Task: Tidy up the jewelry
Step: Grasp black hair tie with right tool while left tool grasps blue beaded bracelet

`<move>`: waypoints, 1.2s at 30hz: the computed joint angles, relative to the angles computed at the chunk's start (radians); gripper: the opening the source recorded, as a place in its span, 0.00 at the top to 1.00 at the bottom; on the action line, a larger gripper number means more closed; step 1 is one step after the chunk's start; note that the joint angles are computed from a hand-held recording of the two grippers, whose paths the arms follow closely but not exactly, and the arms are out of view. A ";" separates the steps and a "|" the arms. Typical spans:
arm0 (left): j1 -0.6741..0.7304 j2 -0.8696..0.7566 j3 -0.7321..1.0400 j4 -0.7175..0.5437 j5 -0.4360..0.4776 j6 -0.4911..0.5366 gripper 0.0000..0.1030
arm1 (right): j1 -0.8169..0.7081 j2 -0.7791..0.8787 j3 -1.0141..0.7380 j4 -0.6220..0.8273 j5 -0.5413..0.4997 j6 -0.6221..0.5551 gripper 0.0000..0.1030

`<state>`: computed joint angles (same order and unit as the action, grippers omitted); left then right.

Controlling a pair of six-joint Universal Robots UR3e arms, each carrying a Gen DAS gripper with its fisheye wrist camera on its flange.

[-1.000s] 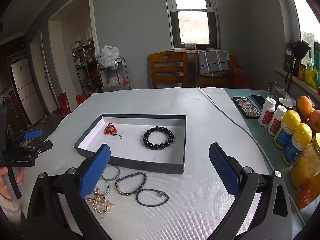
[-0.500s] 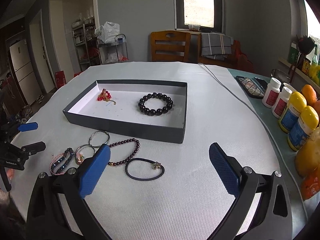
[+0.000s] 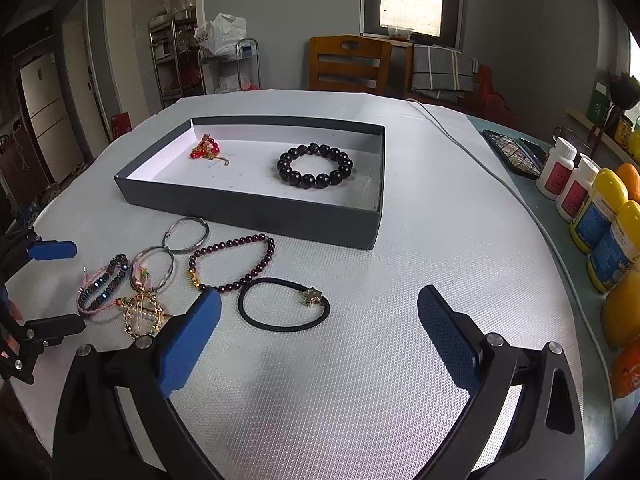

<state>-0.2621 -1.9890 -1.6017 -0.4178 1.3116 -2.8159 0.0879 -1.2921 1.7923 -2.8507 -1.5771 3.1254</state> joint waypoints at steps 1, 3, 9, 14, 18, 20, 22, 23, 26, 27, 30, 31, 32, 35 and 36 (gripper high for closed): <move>-0.003 0.000 0.001 -0.002 -0.004 0.001 0.09 | 0.004 0.011 -0.013 0.014 -0.013 -0.003 0.25; -0.001 0.001 0.005 -0.012 -0.025 0.005 0.12 | -0.002 0.030 -0.040 0.064 -0.009 -0.003 0.40; 0.009 -0.017 0.049 -0.068 -0.031 0.006 0.20 | -0.005 0.074 -0.103 0.128 -0.014 -0.005 0.62; 0.026 -0.039 0.097 -0.100 -0.043 -0.021 0.21 | 0.010 0.124 -0.183 0.173 -0.039 -0.031 0.62; 0.024 -0.071 0.156 -0.142 -0.041 -0.032 0.31 | 0.010 0.150 -0.201 0.172 -0.027 -0.033 0.66; 0.023 -0.089 0.188 -0.165 -0.042 -0.032 0.34 | 0.008 0.151 -0.194 0.157 -0.020 -0.031 0.66; 0.021 -0.110 0.218 -0.172 -0.039 -0.039 0.37 | 0.003 0.148 -0.189 0.156 -0.008 -0.032 0.70; 0.020 -0.123 0.240 -0.184 -0.035 -0.041 0.43 | 0.002 0.147 -0.188 0.156 0.001 -0.037 0.75; 0.020 -0.149 0.282 -0.209 -0.033 -0.048 0.52 | -0.001 0.140 -0.179 0.154 0.023 -0.047 0.85; 0.021 -0.152 0.289 -0.215 -0.031 -0.051 0.55 | -0.004 0.137 -0.174 0.154 0.031 -0.049 0.86; 0.030 -0.150 0.286 -0.215 -0.033 -0.061 0.62 | -0.012 0.130 -0.165 0.152 0.046 -0.042 0.86; 0.030 -0.152 0.290 -0.220 -0.029 -0.062 0.67 | -0.013 0.129 -0.162 0.151 0.050 -0.041 0.86; 0.032 -0.153 0.292 -0.226 -0.028 -0.061 0.69 | -0.013 0.128 -0.162 0.152 0.050 -0.041 0.86; 0.027 -0.171 0.313 -0.242 -0.025 -0.056 0.76 | -0.011 0.128 -0.161 0.150 0.045 -0.045 0.87; 0.027 -0.175 0.311 -0.229 -0.024 -0.055 0.77 | -0.011 0.127 -0.161 0.150 0.044 -0.046 0.87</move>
<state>-0.2356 -2.1637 -1.2906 -0.6468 1.2873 -2.8711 0.0765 -1.1646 1.6318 -2.7008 -1.5329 3.0791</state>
